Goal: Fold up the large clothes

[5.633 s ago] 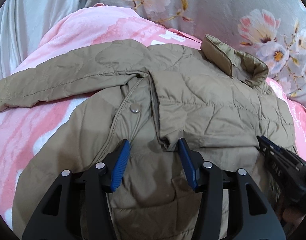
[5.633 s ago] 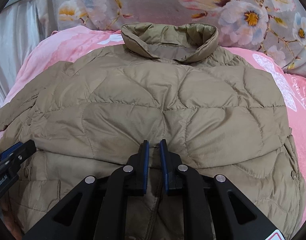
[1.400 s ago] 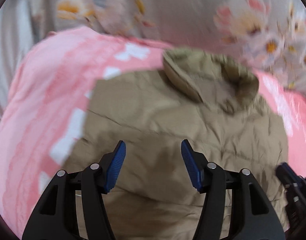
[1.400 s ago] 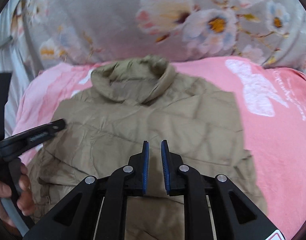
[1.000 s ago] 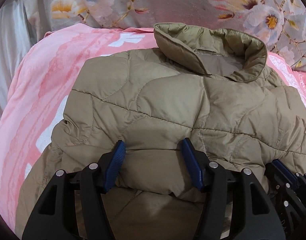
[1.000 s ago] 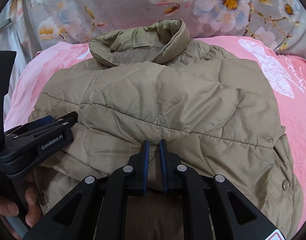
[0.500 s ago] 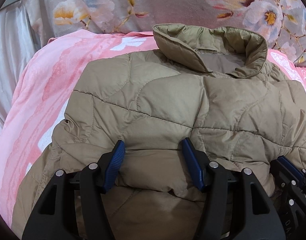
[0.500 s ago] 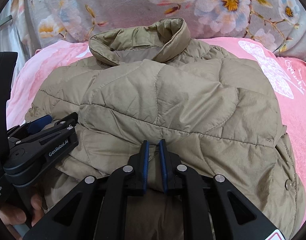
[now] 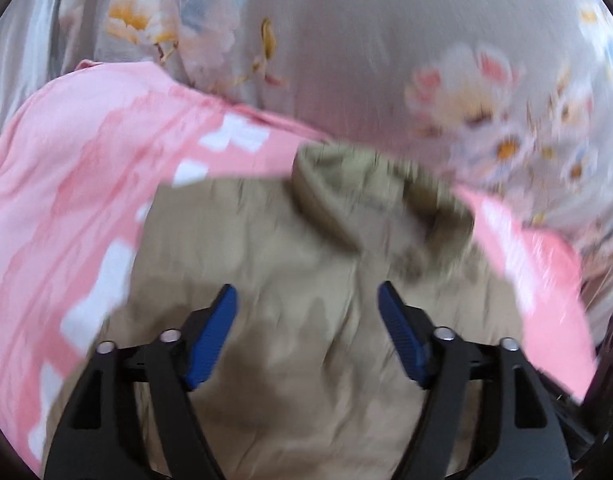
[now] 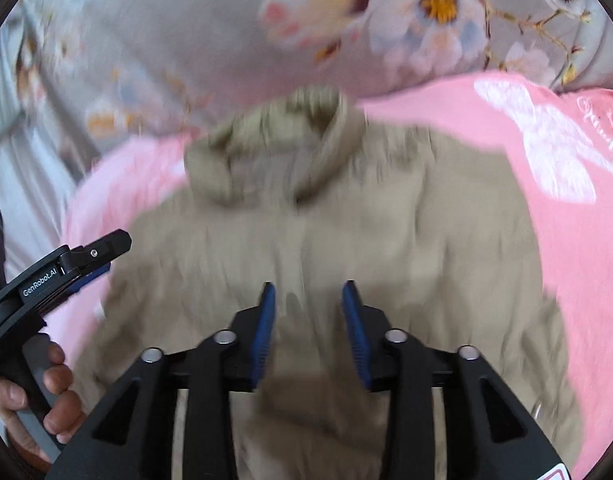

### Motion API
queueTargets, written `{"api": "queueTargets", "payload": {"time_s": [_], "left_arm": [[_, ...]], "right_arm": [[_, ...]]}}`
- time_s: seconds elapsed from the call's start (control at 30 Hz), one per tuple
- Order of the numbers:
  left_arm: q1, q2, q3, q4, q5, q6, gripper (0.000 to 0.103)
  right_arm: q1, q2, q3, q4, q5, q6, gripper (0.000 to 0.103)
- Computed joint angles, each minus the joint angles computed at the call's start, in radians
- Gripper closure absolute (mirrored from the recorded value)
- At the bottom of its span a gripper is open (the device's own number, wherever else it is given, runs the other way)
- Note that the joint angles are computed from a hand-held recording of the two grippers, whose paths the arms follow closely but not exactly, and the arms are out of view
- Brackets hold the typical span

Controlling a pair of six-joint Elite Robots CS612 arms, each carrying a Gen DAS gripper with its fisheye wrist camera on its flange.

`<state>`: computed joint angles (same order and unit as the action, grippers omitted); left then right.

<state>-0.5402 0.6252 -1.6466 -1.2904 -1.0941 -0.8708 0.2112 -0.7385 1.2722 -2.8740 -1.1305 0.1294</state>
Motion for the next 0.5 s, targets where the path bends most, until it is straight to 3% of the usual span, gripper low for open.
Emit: {"api": "queueTargets", "payload": {"time_s": [0.1,0.13,0.23,0.27,0.3,0.33,0.37,0.5], "left_arm": [[0.054,-0.048,0.097,-0.048,-0.093,-0.039,0.026],[0.077,-0.061,0.135,-0.068,-0.155,-0.06,0.026],[0.115,-0.075,0.206,-0.099,-0.273,-0.101,0.029],[0.12,-0.072,0.219,-0.099,-0.294,-0.12,0.046],[0.125,-0.07,0.228,-0.099,-0.317,-0.127,0.067],[0.131,-0.064,0.234,-0.1,-0.349,-0.129,0.074],[0.131,-0.053,0.225,-0.108,-0.36,-0.129,0.083],[0.108,-0.017,0.191,-0.107,-0.276,-0.066,0.088]], "right_arm": [[0.001,0.061,-0.118,0.013,0.02,0.113,0.052],[0.001,0.078,-0.147,0.022,0.021,0.152,0.051],[-0.003,0.14,-0.243,0.081,0.049,0.274,0.05],[-0.003,0.154,-0.266,0.107,0.056,0.282,0.056],[-0.003,0.173,-0.294,0.14,0.078,0.27,0.08],[-0.004,0.18,-0.305,0.163,0.09,0.248,0.095],[-0.004,0.184,-0.308,0.174,0.09,0.226,0.1],[0.004,0.173,-0.26,0.126,0.009,0.138,0.101]]}}
